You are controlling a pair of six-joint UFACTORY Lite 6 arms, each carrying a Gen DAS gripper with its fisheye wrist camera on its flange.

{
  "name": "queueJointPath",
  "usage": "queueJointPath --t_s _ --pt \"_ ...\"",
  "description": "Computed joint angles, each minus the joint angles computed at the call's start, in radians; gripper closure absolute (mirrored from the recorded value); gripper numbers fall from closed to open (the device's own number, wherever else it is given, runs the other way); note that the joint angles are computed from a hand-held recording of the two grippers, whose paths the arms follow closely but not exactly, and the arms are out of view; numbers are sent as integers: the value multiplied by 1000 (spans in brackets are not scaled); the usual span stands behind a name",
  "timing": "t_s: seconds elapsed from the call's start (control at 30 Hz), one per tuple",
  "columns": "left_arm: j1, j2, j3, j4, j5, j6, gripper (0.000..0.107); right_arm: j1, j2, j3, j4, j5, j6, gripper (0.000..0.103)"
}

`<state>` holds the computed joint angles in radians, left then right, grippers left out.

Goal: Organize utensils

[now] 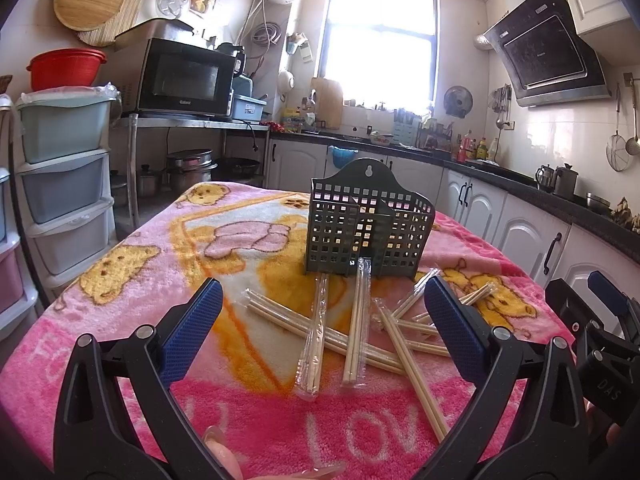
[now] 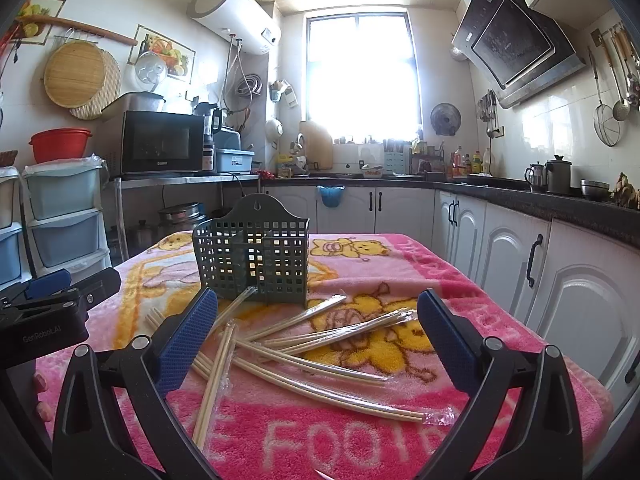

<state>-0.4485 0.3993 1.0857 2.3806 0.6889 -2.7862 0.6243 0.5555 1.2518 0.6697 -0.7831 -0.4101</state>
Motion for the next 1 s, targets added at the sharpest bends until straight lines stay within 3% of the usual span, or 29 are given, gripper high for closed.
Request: queueJointPath --t_s 1.0 --pt "6 -22 -24 24 -7 -25 14 12 -23 -16 17 8 -15 6"
